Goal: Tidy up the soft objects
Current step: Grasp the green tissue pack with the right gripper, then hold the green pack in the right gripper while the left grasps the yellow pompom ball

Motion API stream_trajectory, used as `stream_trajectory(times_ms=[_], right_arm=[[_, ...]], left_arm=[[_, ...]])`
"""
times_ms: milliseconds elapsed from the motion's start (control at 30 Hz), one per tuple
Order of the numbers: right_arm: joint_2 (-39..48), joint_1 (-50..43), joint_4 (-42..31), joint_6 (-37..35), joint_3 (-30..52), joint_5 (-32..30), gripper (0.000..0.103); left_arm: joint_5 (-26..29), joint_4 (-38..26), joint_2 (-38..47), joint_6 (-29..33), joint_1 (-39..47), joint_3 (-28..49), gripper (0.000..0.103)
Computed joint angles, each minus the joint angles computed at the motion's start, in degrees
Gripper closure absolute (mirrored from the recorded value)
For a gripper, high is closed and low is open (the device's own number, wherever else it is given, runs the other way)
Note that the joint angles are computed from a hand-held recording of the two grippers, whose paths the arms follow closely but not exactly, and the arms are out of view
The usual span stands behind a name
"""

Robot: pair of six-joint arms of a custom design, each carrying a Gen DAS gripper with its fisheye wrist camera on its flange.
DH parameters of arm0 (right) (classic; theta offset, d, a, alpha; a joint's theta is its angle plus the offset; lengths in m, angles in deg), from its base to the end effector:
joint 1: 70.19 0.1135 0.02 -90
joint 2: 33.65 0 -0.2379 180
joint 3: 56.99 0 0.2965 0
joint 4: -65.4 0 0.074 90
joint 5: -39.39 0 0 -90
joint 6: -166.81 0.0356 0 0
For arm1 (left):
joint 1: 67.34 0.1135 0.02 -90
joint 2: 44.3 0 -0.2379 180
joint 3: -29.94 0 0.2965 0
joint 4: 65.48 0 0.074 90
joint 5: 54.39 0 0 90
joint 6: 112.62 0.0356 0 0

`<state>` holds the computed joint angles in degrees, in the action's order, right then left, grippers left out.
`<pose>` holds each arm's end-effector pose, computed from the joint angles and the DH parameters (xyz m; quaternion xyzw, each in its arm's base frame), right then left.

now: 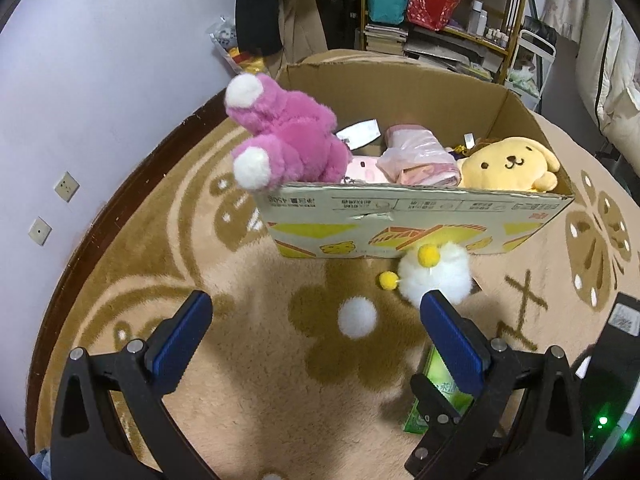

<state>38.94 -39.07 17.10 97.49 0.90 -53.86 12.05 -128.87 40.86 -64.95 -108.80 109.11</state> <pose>0.2432 0.1492 0.1677 -0.0950 0.9673 0.1267 0.1979 0.2585 -0.2094 0.2198 -0.0438 0.9628 0.0325 0.2645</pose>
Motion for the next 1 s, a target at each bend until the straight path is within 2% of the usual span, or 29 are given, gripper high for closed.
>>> stream_trajectory(times_ms=[367, 567, 733, 867, 1000], right_arm=[[3.49, 1.06, -0.78, 2.15, 1.81, 0.71, 0.037], [3.16, 0.99, 0.26, 3.40, 2.80, 6.05, 0.040], [2.67, -2.43, 1.80, 4.12, 2.30, 2.75, 0.040], [3.17, -2.18, 2.31, 3.46, 2.70, 4.20, 0.040], [1.70, -4.84, 2.19, -0.22, 2.06, 3.59, 0.041]], left_arm=[[2.98, 2.78, 1.44, 0.46, 1.17, -0.23, 0.000], [4.15, 5.70, 2.26, 2.76, 0.76, 0.16, 0.000], [5.36, 8.24, 4.03, 4.59, 0.45, 1.30, 0.000], [8.08, 10.14, 6.36, 4.39, 1.52, 1.85, 0.000], [9.99, 11.51, 7.99, 3.97, 2.54, 2.13, 0.001]])
